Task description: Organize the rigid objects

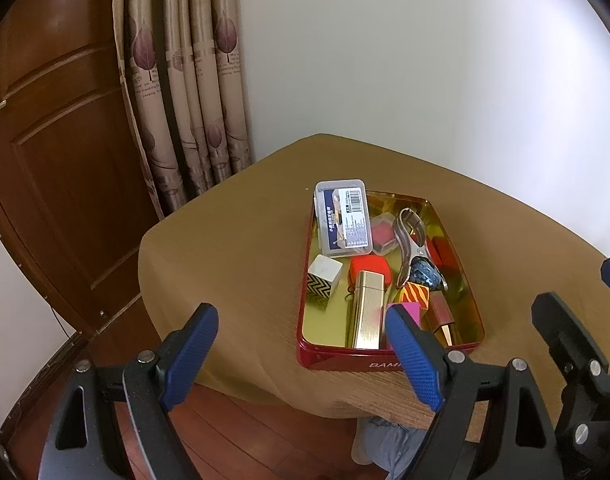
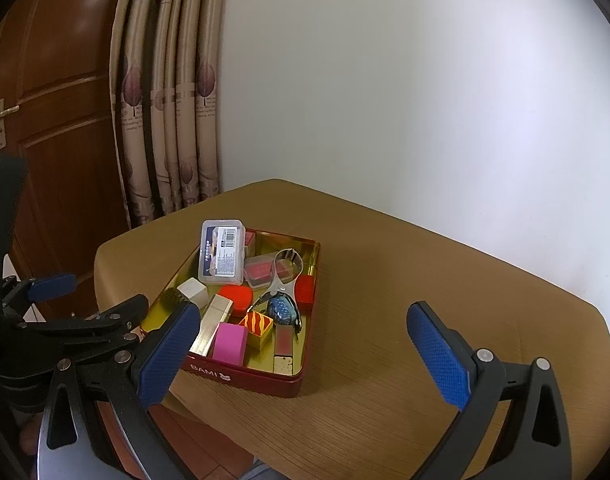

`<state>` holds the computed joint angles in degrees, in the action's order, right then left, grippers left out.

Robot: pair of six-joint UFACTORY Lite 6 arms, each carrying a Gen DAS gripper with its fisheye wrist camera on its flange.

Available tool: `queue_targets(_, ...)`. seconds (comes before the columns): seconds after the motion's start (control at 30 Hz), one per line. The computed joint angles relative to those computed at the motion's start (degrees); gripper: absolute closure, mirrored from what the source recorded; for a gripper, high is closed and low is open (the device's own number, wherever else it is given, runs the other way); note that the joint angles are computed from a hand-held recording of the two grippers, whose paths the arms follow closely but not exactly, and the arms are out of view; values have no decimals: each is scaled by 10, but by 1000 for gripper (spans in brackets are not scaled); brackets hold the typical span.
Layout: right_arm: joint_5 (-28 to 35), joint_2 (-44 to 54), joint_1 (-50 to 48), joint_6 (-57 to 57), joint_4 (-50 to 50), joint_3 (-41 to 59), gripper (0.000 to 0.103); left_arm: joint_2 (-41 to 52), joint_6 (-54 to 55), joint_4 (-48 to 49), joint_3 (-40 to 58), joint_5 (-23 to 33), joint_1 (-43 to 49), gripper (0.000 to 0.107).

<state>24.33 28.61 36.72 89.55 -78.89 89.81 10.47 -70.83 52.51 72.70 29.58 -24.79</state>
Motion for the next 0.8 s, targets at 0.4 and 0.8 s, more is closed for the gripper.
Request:
queue_targets(0.4, 0, -6, -1, 3, -2, -7, 1, -19, -93, 91, -35, -25, -5, 19)
queue_targets(0.8, -2, -15, -3, -5, 3, -7, 1, -11, -53, 54, -23, -29, 1, 18)
